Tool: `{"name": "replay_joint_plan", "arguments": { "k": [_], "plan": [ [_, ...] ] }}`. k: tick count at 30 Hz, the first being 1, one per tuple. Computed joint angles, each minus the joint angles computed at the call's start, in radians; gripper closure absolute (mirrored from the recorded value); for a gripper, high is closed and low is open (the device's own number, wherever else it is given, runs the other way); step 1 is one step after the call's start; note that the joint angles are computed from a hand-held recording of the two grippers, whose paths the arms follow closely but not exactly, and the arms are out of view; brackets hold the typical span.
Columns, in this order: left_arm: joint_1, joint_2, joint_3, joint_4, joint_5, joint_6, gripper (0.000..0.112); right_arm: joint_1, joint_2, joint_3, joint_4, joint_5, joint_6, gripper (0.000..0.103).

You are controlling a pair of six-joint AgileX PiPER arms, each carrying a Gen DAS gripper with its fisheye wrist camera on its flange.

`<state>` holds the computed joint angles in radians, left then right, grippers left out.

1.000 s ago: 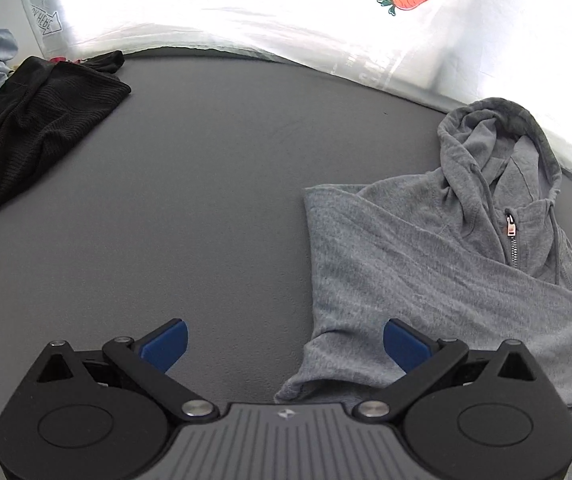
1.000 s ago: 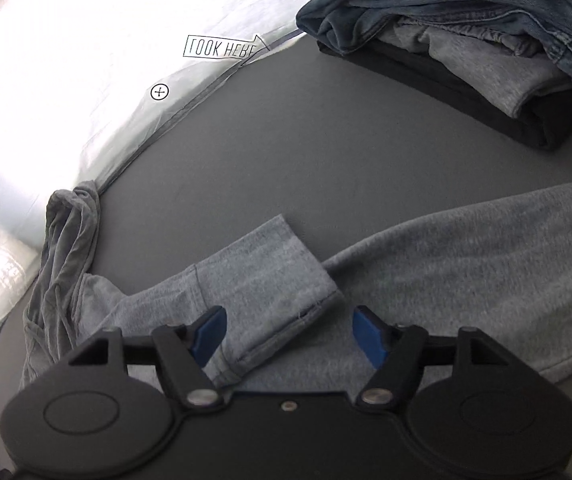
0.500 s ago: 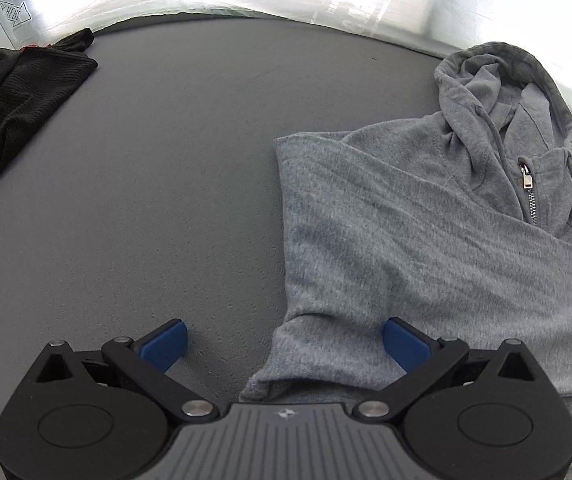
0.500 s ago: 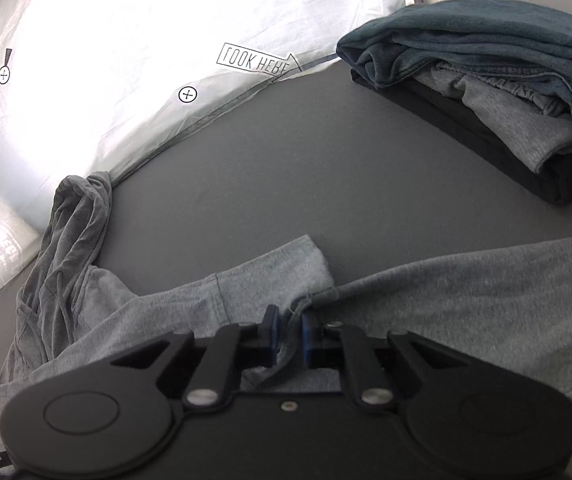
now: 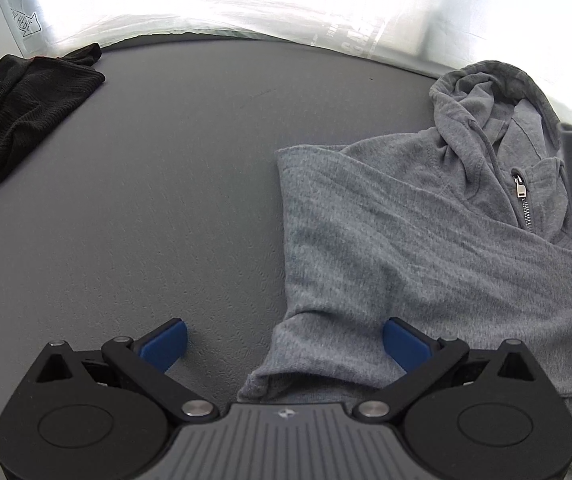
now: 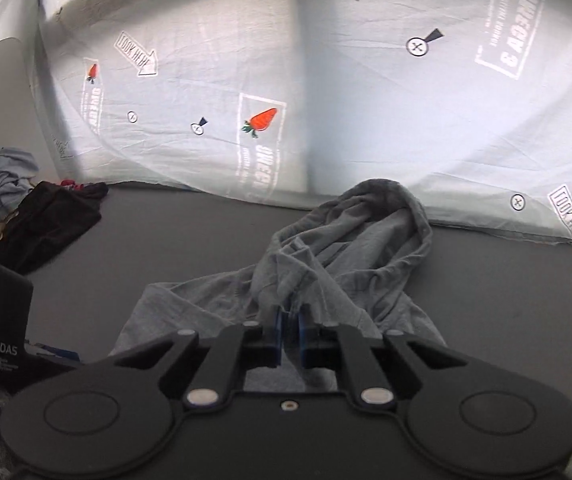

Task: Fold clothes
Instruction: 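Grasp the other sleeve cuff with the right gripper and fold it across the body, then open the right gripper and withdraw from the folded sleeve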

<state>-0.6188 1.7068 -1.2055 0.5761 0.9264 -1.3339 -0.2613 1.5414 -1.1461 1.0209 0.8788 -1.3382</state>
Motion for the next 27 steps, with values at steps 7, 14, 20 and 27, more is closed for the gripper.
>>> {"name": "replay_joint_plan", "arguments": {
  "k": [7, 14, 20, 27],
  "plan": [
    [-0.043, -0.002, 0.03, 0.09, -0.01, -0.103, 0.009, 0.086, 0.016, 0.051, -0.12, 0.051, 0.024, 0.062],
    [-0.024, -0.001, 0.007, 0.045, -0.004, -0.051, 0.009, -0.012, 0.038, 0.044, -0.145, -0.007, 0.054, 0.06],
    [0.091, -0.169, 0.112, -0.181, -0.146, -0.039, 0.009, 0.001, 0.071, 0.118, -0.297, -0.221, 0.036, 0.059],
    [-0.006, -0.228, 0.108, -0.077, -0.095, -0.15, 0.01, -0.049, 0.051, 0.194, -0.147, -0.255, -0.155, 0.048]
  ]
}}
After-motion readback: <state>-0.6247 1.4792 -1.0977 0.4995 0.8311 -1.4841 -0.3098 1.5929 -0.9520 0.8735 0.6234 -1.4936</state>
